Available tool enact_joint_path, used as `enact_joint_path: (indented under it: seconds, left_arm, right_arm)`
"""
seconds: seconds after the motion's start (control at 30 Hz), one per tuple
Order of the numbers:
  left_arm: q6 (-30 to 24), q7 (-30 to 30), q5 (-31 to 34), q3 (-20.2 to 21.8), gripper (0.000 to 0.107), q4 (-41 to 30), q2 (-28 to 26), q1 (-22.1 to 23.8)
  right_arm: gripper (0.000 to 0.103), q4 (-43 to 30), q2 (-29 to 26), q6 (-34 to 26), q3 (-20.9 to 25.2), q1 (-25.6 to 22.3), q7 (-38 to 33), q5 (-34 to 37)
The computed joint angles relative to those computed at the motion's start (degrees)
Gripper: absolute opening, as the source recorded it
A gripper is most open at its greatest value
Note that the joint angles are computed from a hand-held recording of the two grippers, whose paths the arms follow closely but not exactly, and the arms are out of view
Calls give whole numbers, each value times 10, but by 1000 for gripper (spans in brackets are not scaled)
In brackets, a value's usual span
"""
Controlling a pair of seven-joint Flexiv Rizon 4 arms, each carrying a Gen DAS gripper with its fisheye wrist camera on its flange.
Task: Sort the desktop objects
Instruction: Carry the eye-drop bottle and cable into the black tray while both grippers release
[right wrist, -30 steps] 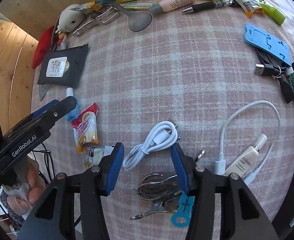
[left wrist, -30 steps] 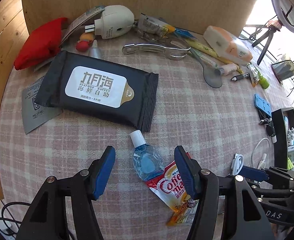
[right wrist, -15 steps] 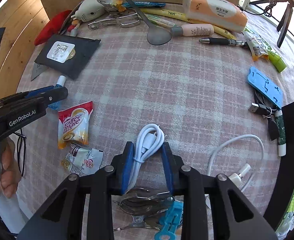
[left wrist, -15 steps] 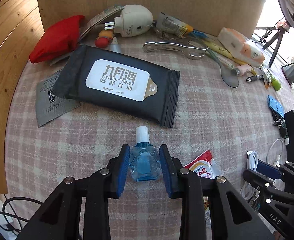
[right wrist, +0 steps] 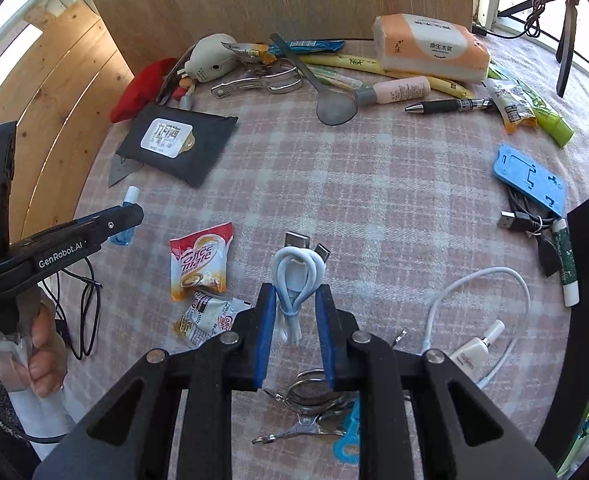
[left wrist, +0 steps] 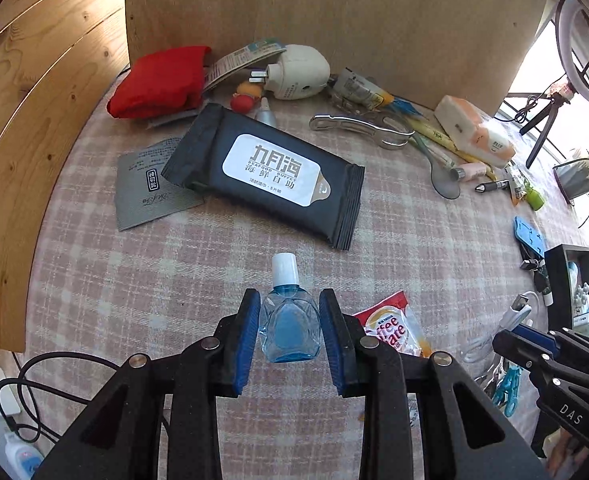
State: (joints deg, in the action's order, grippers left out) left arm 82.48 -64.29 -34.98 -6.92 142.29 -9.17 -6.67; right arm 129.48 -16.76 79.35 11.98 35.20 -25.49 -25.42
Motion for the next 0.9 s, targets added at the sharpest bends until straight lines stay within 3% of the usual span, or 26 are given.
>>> enact_joint_path:
  seconds: [0.07, 0.27, 0.47, 0.63, 0.9]
  left_arm:
    - [-13, -2, 11, 10, 29, 10, 29, -4]
    - [-11, -60, 62, 15, 29, -1, 43, -45]
    - [-19, -143, 138, 11, 29, -18, 60, -88]
    - [-28, -217, 206, -1, 29, -47, 62, -123]
    - [-50, -309, 291, -29, 29, -116, 34, -186]
  right_arm:
    - [20, 2, 6, 7, -1, 0, 0, -2]
    - [19, 44, 49, 37, -14, -10, 8, -24]
    - [19, 100, 114, 47, 4, -50, 0, -20]
    - [19, 148, 181, 44, 28, -92, -30, 17]
    - [19, 230, 326, -6, 37, -114, -115, 153]
